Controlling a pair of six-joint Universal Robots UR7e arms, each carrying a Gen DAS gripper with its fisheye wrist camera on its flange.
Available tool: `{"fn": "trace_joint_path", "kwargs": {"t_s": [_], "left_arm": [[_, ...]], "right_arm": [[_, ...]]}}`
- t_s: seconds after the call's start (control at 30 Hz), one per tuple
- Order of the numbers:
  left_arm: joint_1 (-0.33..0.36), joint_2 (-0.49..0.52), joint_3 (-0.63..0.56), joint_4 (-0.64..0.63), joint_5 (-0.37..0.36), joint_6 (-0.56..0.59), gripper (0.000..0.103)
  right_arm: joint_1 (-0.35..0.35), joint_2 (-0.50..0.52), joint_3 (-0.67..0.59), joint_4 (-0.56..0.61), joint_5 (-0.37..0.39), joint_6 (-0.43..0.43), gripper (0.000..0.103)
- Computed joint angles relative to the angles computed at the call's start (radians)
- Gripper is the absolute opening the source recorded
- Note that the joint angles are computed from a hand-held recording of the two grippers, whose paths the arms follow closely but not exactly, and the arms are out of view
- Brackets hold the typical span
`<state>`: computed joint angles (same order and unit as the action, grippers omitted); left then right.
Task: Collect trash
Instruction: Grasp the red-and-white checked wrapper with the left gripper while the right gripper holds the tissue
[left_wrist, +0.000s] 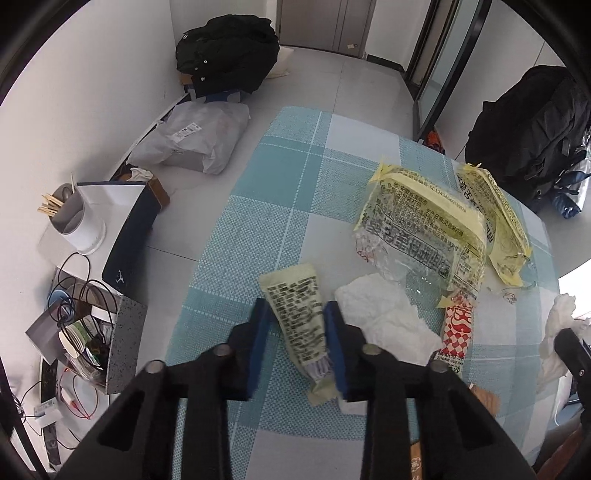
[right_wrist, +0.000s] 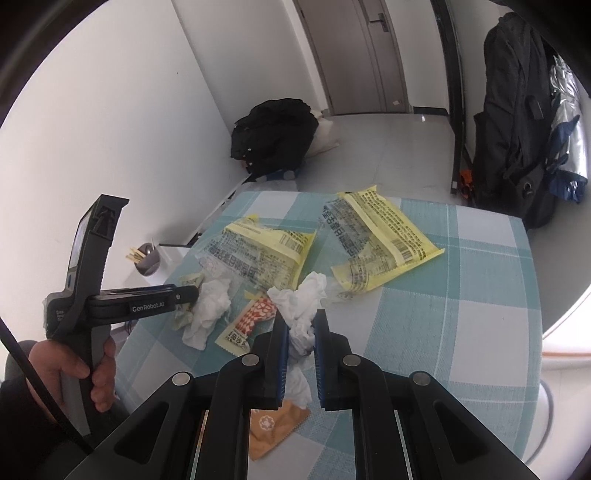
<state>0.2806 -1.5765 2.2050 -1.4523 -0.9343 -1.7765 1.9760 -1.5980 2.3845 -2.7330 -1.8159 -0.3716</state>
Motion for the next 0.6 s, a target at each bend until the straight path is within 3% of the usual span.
{"fn": "trace_joint_path", "kwargs": {"t_s": [0.6], "left_arm": [[-0.019,-0.044,0.026,-0.053,-0.027,-0.001,0.016]], "right_arm": [[0.028,0.003,0.014,-0.014,-0.034,-0.013,0.012]]}}
